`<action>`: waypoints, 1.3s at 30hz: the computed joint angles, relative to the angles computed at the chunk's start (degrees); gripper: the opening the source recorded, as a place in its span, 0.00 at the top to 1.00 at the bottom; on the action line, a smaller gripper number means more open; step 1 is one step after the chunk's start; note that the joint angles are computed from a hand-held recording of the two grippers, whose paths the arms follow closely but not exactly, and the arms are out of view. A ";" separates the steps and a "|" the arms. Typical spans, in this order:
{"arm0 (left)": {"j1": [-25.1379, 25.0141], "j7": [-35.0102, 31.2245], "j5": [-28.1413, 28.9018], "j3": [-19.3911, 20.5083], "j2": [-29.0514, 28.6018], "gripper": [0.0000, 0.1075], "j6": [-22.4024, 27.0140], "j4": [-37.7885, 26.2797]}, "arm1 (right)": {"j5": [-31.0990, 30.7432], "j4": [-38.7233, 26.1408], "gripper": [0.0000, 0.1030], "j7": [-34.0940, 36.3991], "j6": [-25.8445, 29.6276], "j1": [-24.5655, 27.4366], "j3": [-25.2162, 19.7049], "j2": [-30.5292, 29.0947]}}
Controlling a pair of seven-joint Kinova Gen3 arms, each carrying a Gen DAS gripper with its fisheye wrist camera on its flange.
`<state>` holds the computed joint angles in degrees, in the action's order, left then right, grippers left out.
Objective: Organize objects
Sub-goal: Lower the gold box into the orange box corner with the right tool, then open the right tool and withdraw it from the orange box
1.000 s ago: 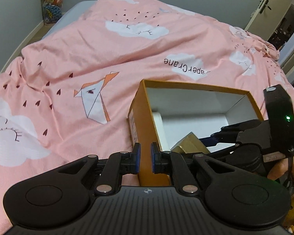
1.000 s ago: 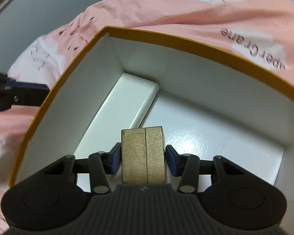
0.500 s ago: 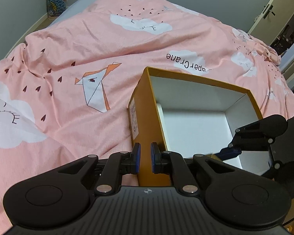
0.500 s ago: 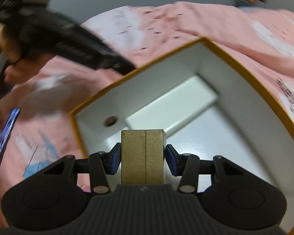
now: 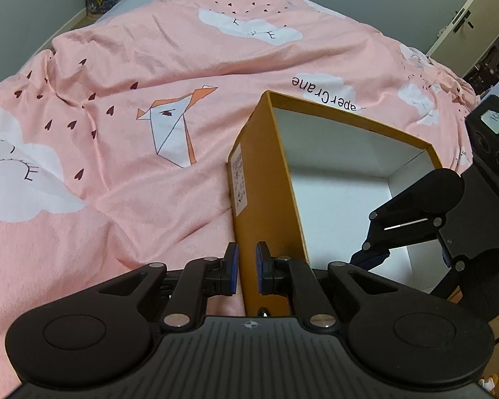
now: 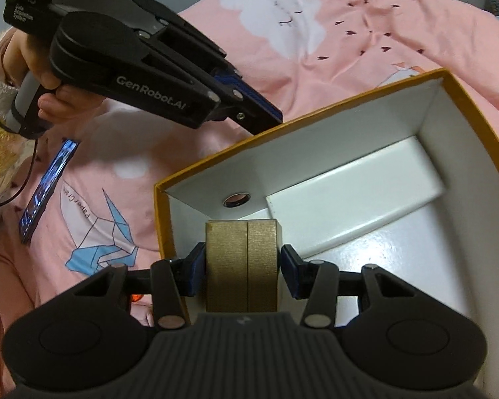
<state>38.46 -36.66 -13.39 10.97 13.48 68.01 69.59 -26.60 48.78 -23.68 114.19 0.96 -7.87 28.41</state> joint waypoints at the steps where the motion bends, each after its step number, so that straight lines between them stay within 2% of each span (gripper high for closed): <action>1: -0.19 -0.04 0.23 -0.04 -0.18 0.90 -0.31 0.39 | 0.05 -0.48 0.52 -0.10 0.47 -0.28 -0.09 0.41; 11: -1.12 -0.72 1.41 0.34 -0.92 0.84 -1.69 1.83 | -0.18 1.01 0.50 -2.84 -0.47 -1.59 -0.22 0.95; 12: -1.08 -0.81 1.41 0.41 -0.96 0.82 -1.58 1.75 | -0.42 1.14 0.48 -3.09 -0.68 -1.41 -0.20 0.75; 14: -0.84 -0.71 1.20 0.49 -0.98 0.80 -1.25 1.51 | -0.86 1.32 0.38 -3.65 -1.15 -1.04 -0.11 0.26; 18: -0.28 -0.30 0.56 0.54 -0.91 0.79 -0.39 0.66 | -0.37 1.63 0.37 -4.21 -2.56 -0.64 0.29 -1.29; 25: 1.52 1.51 -1.95 0.77 -1.33 0.76 0.97 0.04 | 2.61 3.97 0.51 -3.05 -7.34 0.37 1.77 -5.20; 27: 2.13 2.11 -2.82 0.85 -1.24 0.76 1.73 -0.17 | 4.66 4.95 0.58 -2.25 -8.91 0.16 2.31 -6.34; 29: 2.78 2.61 -3.70 0.95 -1.13 0.76 2.49 -0.44 | 7.73 6.78 0.75 -1.85 -11.05 -0.80 2.92 -7.81; 33: 3.48 2.69 -4.11 1.24 -1.17 0.76 3.23 -0.68 | 12.54 10.96 0.81 -1.18 -14.70 -2.75 3.46 -10.07; 36: 3.85 2.85 -4.17 1.42 -1.39 0.76 3.41 -0.57 | 13.59 13.65 0.87 -0.84 -16.70 -3.77 3.35 -11.31; 39: 4.01 3.07 -4.09 1.56 -1.72 0.76 3.42 -0.21 | 13.52 14.21 0.88 -2.18 -17.62 -4.72 3.36 -11.39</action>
<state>42.46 -33.58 -17.48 12.53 11.76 71.43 69.38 -13.08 62.99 -25.85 96.57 -3.76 -4.51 17.01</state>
